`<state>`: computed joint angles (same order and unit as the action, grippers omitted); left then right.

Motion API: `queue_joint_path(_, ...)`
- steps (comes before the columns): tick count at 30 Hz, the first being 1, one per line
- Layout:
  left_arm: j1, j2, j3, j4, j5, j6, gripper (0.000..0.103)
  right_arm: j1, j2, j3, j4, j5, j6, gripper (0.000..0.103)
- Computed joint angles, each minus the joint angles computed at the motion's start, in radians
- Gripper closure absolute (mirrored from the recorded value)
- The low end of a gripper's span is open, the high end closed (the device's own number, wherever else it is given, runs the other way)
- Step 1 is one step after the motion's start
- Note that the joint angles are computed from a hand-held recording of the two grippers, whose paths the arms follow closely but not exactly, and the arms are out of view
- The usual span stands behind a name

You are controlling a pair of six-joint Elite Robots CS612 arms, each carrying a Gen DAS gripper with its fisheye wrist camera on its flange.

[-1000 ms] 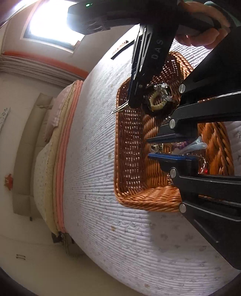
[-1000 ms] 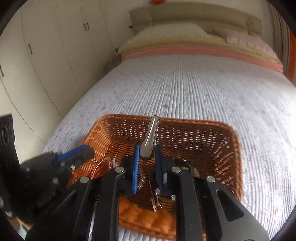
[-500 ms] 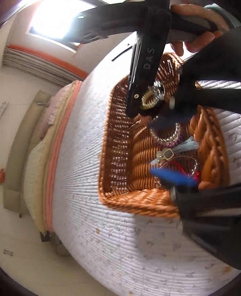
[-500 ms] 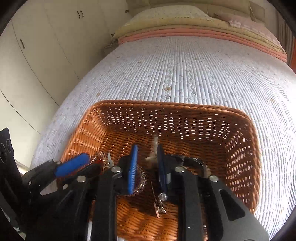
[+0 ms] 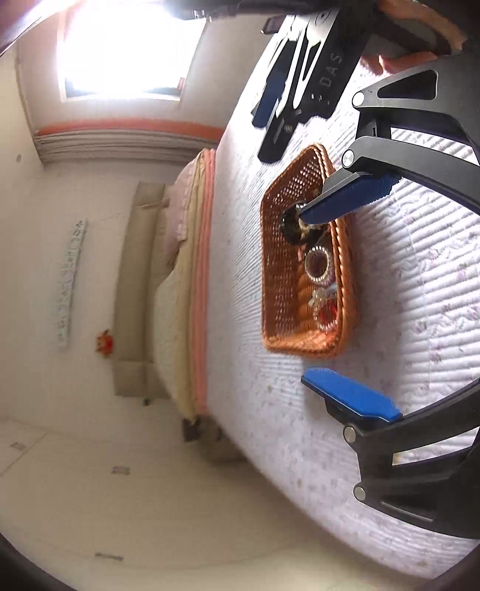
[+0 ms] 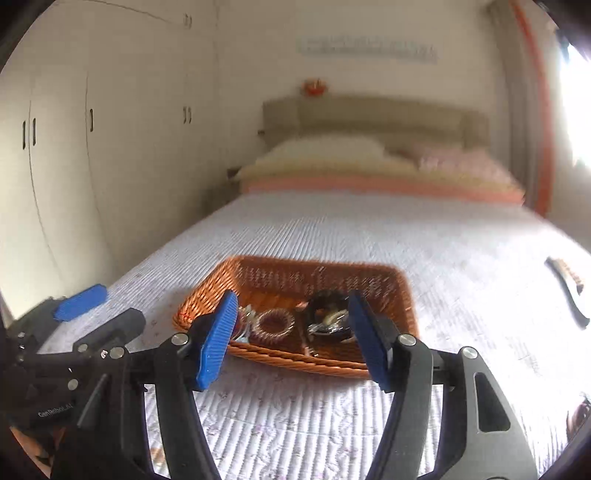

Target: Organize jewelry

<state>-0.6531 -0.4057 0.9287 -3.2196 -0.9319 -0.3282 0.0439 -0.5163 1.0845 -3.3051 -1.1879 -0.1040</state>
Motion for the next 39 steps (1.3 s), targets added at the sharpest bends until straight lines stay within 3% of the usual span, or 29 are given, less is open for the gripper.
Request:
queue_joint_path(1, -0.007, 0.001, 0.009, -0.011, 0.039, -0.002, 0.023, 0.002, -0.004, 0.033, -0.08, -0.025, 0.012, 0.043)
queue_joint_path(3, -0.015, 0.004, 0.017, -0.01, 0.092, -0.017, 0.023, 0.003, -0.006, 0.071, -0.16, -0.055, 0.031, 0.028)
queue_joint_path(5, -0.021, 0.01, 0.024, -0.022, 0.127, -0.017, 0.023, -0.003, -0.004, 0.103, -0.215, -0.05, 0.048, 0.021)
queue_joint_path(7, -0.028, 0.019, 0.025, -0.047, 0.161, -0.013, 0.023, -0.01, 0.008, 0.119, -0.28, -0.021, 0.059, 0.021)
queue_joint_path(9, -0.035, 0.041, 0.007, -0.077, 0.21, 0.008, 0.022, -0.01, 0.016, 0.128, -0.306, -0.042, 0.057, 0.02)
queue_joint_path(11, -0.038, 0.056, -0.01, -0.078, 0.239, 0.024, 0.021, -0.01, 0.027, 0.123, -0.286, -0.046, 0.058, 0.02)
queue_joint_path(20, -0.037, 0.054, -0.013, -0.008, 0.237, -0.012, 0.013, -0.02, 0.036, 0.102, -0.188, -0.007, 0.103, 0.016)
queue_joint_path(30, -0.049, 0.055, -0.002, -0.041, 0.284, 0.016, 0.01, -0.012, 0.035, 0.119, -0.257, -0.042, 0.068, 0.012)
queue_joint_path(39, -0.05, 0.053, 0.003, -0.044, 0.281, 0.014, 0.009, -0.015, 0.033, 0.115, -0.223, -0.022, 0.071, 0.012)
